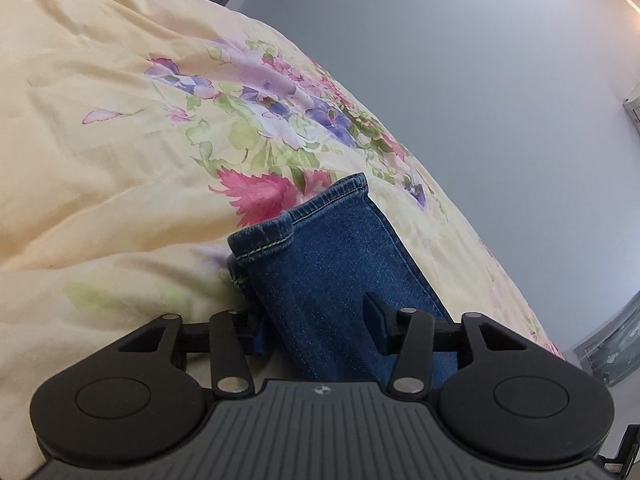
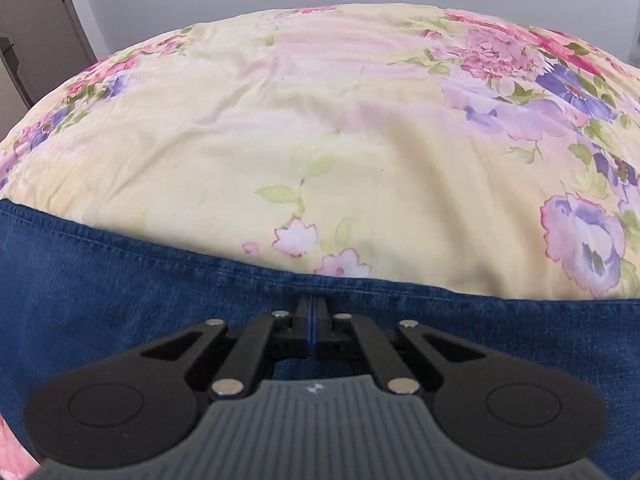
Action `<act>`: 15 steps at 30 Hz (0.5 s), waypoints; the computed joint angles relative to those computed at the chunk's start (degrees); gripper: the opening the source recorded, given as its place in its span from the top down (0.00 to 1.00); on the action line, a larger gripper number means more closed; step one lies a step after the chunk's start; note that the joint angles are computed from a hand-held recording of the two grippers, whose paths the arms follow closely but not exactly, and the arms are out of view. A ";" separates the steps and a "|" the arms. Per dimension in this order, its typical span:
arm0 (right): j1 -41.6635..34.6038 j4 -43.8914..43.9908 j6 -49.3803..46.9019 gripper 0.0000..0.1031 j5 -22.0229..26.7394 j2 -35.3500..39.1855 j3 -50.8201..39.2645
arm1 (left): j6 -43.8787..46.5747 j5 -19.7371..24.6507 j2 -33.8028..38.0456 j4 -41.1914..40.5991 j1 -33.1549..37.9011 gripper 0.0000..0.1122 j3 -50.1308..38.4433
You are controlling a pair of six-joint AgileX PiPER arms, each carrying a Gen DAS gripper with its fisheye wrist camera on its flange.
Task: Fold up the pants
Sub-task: 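Lift the hems with the left gripper toward the waistband held by right gripper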
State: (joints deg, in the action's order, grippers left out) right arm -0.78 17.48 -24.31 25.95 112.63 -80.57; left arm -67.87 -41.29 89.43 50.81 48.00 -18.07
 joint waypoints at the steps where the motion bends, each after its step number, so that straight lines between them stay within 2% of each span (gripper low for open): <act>1: 0.17 -0.70 0.96 1.00 -0.04 -0.10 0.06 | 0.12 1.32 -0.58 -1.48 -0.68 0.72 -0.01; 3: 0.40 -1.50 1.58 1.00 -0.25 -1.17 1.39 | -2.46 1.29 -1.02 0.42 0.44 0.88 -0.24; 6: 0.00 -0.32 0.95 1.00 1.78 -3.85 4.18 | -5.63 3.88 -4.82 3.18 -0.03 0.93 -0.49; 10: -1.83 3.99 -3.69 1.00 3.94 -11.47 13.14 | -9.72 11.82 -13.91 4.54 -5.84 0.95 -1.23; 15: -7.11 13.40 -13.53 1.00 6.66 -22.93 27.66 | -18.57 26.32 -24.31 10.33 -17.85 0.95 -5.09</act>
State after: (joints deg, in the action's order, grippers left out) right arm -7.90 30.88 -37.84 32.61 89.70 -52.91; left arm -86.44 -14.97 65.12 61.14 30.15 -23.16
